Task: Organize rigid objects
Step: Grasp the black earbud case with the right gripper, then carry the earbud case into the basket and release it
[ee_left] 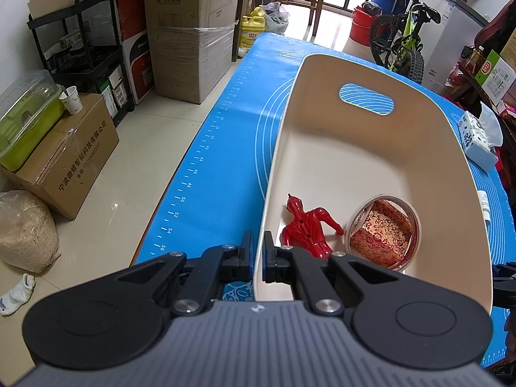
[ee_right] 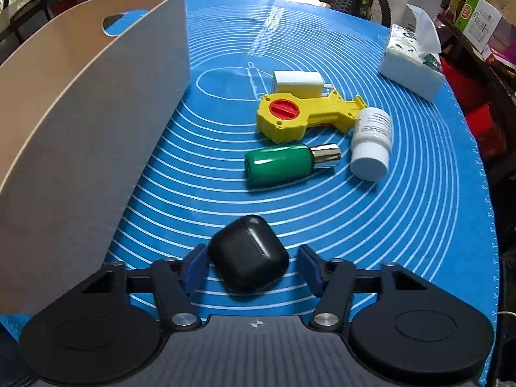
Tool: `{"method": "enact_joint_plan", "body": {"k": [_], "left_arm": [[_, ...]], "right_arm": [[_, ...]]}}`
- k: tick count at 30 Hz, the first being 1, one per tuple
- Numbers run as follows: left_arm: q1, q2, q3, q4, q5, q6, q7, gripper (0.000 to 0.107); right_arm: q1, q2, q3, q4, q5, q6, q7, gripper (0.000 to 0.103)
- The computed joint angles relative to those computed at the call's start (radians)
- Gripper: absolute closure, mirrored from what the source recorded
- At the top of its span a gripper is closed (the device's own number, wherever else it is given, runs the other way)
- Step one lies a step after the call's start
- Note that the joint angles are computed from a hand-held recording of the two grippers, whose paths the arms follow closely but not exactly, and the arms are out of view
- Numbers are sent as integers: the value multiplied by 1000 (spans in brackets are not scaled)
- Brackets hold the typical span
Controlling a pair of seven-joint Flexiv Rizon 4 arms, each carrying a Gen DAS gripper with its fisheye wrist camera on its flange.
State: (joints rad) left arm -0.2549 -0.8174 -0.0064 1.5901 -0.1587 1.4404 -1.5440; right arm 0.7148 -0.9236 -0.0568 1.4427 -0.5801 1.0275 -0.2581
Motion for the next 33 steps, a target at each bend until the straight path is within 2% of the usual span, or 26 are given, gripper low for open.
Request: {"method": "enact_joint_plan", "body": {"k": [2,7,14,20,25,30,33], "left_arm": [[2,0,-2,0,0,0,1,101],[1,-1,-2,0,0,0,-1,101],[2,0,-3,0,0,1,0,101],[2,0,-3,1,0,1,0,101],[3,0,-4,1,0,1,0,101],[4,0,-5,2,0,2,1,101],[3,0,-4,2,-1,2,1,101]], "right_arm": [[0,-1,-3,4,-2,19,3,45],[11,-2,-16,6,-19,32,0,46],[60,22,-94,40,-119,63,64,46],[100,68,-174,94,-241,95,213,46],[132,113,-245,126,-408,115,395,46],[143,135,-290,104,-593,137,552,46],[127,128,-285,54,-675,159,587,46]]}}
